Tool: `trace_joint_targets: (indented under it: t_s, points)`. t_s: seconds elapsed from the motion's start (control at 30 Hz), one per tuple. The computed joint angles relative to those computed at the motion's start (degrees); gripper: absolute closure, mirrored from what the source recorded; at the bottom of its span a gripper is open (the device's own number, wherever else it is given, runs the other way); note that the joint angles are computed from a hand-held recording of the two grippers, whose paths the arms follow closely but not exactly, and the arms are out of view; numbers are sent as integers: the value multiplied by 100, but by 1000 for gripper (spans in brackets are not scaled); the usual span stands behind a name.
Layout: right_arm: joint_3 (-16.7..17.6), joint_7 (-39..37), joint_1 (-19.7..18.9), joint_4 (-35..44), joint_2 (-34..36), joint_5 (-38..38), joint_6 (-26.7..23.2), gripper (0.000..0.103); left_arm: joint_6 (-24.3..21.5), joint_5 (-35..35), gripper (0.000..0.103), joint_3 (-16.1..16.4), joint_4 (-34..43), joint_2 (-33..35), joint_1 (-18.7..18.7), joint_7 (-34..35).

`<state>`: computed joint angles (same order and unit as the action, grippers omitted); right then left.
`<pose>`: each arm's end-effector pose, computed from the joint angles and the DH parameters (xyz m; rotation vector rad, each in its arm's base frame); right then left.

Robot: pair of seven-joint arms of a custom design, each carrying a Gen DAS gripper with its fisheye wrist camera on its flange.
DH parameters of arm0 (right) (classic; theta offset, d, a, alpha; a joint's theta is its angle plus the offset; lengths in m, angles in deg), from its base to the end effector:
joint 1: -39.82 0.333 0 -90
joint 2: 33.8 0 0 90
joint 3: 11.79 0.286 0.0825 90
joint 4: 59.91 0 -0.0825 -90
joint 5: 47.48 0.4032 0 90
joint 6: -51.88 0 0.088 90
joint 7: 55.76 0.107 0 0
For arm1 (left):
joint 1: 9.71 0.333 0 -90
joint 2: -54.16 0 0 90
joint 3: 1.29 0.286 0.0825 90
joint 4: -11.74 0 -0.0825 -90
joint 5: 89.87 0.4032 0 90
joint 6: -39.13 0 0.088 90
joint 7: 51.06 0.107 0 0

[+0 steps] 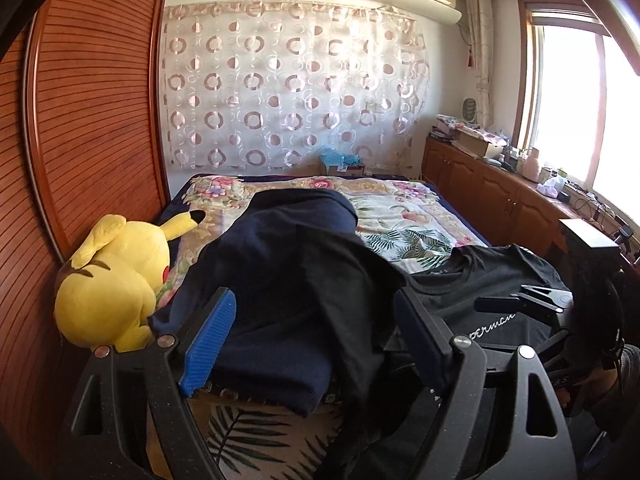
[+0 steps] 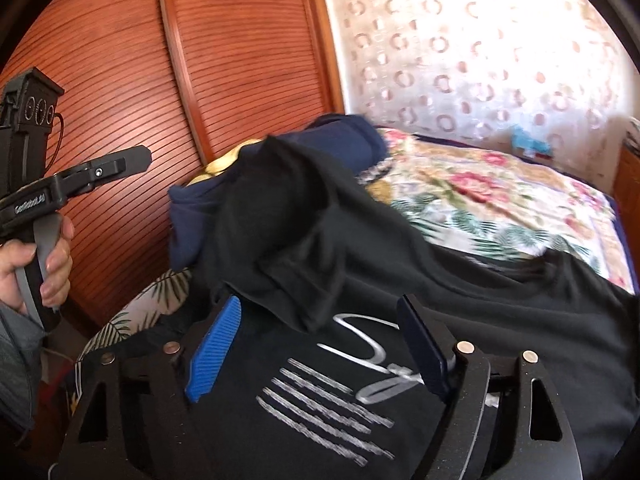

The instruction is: Fold small clothes

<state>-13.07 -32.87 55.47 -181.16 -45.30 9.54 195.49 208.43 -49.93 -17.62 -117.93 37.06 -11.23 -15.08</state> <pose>0.5468 0.1331 0.5281 -2.0220 0.8598 -0.2945 0.4915 -0.2149 0.5423 -1.5972 1.6369 -1.0121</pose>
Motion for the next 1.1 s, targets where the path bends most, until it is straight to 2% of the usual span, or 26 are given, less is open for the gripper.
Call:
trace_joint_targets:
  t_s: [0.13, 0.23, 0.27, 0.33, 0.37, 0.4, 0.5, 0.63, 0.67, 0.73, 0.77, 0.8, 0.93, 1.1]
  points:
    - [164, 258, 15, 611, 617, -422, -96, 28, 33, 71, 21, -25, -175, -99, 81, -166]
    - [292, 572, -27, 1113, 1069, -751, -244, 37, 80, 27, 21, -10, -259, -101, 91, -208]
    - [336, 649, -38, 1213, 1181, -857, -239, 42, 92, 9, 21, -2, -282, -90, 86, -204]
    - [400, 872, -65, 1401, 1413, -1247, -125, 57, 84, -24, 21, 10, -298, -67, 71, -176]
    - [420, 1003, -80, 1454, 1500, -1457, -24, 76, 80, -35, 21, 12, -312, -67, 68, -170]
    - [434, 1117, -100, 1529, 1588, -1608, 32, 83, 78, -52, 21, 15, -319, -58, 56, -157]
    - [446, 1130, -239, 1645, 1693, -1601, 125, 88, 97, -60, 21, 3, -335, -34, 44, -124]
    - [434, 1390, -349, 1724, 1702, -1719, 563, 87, 78, -34, 21, -17, -246, 116, 35, -117]
    - [429, 1448, -381, 1747, 1681, -1715, 602, 85, 79, -42, 21, -7, -225, 149, 16, -114]
    - [406, 1561, -450, 1828, 1713, -1728, 666, 74, 64, -87, 21, 16, -134, 252, -43, -80]
    - [410, 1507, -491, 1792, 1662, -1656, 654, 66, 55, -80, 21, 13, -84, 305, -63, -80]
    - [405, 1400, -538, 1736, 1590, -1537, 633, 63, 42, -73, 21, 11, -22, 367, -94, -64]
    - [344, 964, -607, 1362, 1255, -1135, 724, 58, 8, -60, 21, 29, 222, 603, -245, 13]
    - [7, 573, -714, 575, 462, -750, 625, 55, -20, -170, 21, 92, 670, 1096, -549, 203]
